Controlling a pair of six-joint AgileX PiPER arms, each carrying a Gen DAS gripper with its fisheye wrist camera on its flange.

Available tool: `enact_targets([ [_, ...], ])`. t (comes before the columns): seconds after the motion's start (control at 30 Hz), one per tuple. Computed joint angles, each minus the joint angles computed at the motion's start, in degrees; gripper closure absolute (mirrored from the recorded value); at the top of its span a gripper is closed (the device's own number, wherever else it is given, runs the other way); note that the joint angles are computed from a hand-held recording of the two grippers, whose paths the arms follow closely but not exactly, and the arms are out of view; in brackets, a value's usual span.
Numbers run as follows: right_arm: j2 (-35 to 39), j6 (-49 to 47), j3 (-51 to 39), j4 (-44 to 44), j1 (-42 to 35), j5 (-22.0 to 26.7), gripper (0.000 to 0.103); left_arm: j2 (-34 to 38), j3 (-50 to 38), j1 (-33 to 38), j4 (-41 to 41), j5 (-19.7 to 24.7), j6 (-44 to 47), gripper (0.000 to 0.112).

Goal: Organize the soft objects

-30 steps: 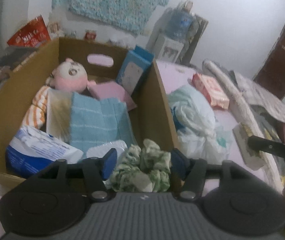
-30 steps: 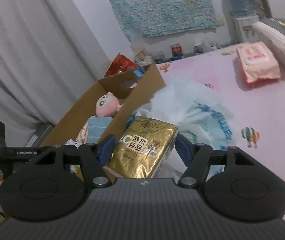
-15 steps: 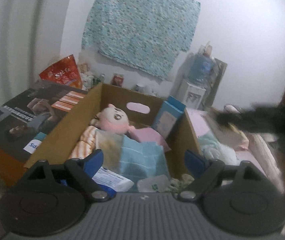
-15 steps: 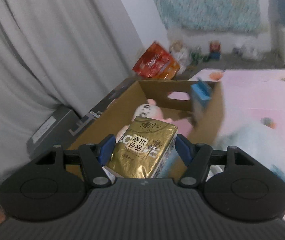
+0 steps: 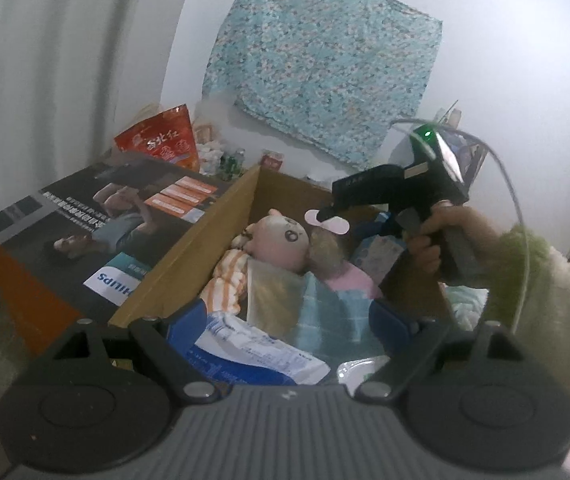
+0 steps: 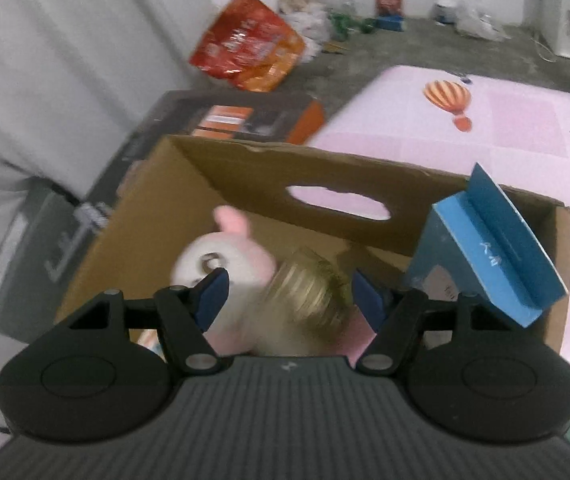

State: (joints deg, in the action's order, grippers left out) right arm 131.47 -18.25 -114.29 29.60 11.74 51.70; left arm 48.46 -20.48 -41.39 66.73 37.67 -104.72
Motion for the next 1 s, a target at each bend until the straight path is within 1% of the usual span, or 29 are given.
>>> enact_targets([
  [0.03, -0.3, -0.4, 1.2, 0.5, -0.1, -1.2, 0.035, -0.1, 0.1, -0.4, 0.1, 0.3, -0.3, 0.023],
  [0.1, -2.3, -3.3, 4.6, 3.5, -1.2, -2.0, 0.034, -0.1, 0.2, -1.7, 0.5, 1.4, -1.0, 0.023],
  [0.2, -8.3, -9.5, 12.0, 8.1, -2.8, -4.2, 0.032, 0.4, 0.0, -3.8, 1.4, 3.4, -2.5, 0.023],
  [0.27, -12.0, -14.9, 15.6, 13.3, -5.4, -3.5, 0.03, 0.6, -0.5, -6.1, 1.5, 5.3, -3.3, 0.023],
  [0.37, -20.9, -25.3, 25.2, 22.1, -10.2, -2.4, 0.025, 1.3, -1.6, -12.0, 2.0, 10.5, -5.3, 0.02],
  [0.43, -28.1, -33.4, 32.8, 27.5, -14.6, -1.3, 0.021, 2.3, -2.5, -17.7, 2.2, 16.0, -7.1, 0.016],
  [0.47, -31.3, -36.6, 35.9, 29.3, -16.6, -0.6, 0.021, 2.9, -2.7, -19.6, 2.3, 17.8, -7.8, 0.016],
  [0.5, -34.8, -40.2, 39.6, 31.0, -18.9, 0.2, 0.018, 3.7, -3.3, -22.1, 2.4, 20.1, -8.7, 0.014],
  [0.53, -38.9, -44.8, 44.2, 32.9, -22.0, 1.4, 0.01, 4.2, -3.6, -23.9, 2.4, 21.5, -9.5, 0.011],
  [0.57, -42.4, -48.6, 48.1, 34.2, -24.6, 2.2, 0.007, 4.9, -4.0, -25.3, 2.3, 22.5, -10.1, 0.01],
  [0.6, -46.2, -52.1, 52.1, 35.1, -27.4, 2.7, 0.001, 5.8, -4.5, -26.5, 2.1, 23.2, -10.6, 0.01],
  [0.67, -53.8, -60.1, 60.8, 36.3, -33.3, 2.7, 0.001, 7.5, -5.4, -27.9, 1.4, 23.4, -11.1, 0.01],
  [0.73, -61.0, -67.5, 69.2, 36.5, -39.5, 2.4, 0.001, 9.8, -7.0, -28.3, -0.1, 22.6, -10.7, 0.009],
  [0.77, -63.4, -70.5, 72.4, 36.4, -42.3, 2.4, 0.001, 11.0, -7.8, -28.5, -0.7, 22.2, -10.6, 0.009],
  [0.87, -68.9, -76.7, 80.6, 34.7, -52.2, 4.6, 0.001, 13.2, -8.5, -29.6, -0.8, 20.7, -11.7, 0.009],
  [1.0, -73.2, -78.0, 87.4, 31.2, -62.7, 7.6, 0.001, 15.8, -9.6, -32.4, -1.6, 20.6, -12.8, 0.009],
])
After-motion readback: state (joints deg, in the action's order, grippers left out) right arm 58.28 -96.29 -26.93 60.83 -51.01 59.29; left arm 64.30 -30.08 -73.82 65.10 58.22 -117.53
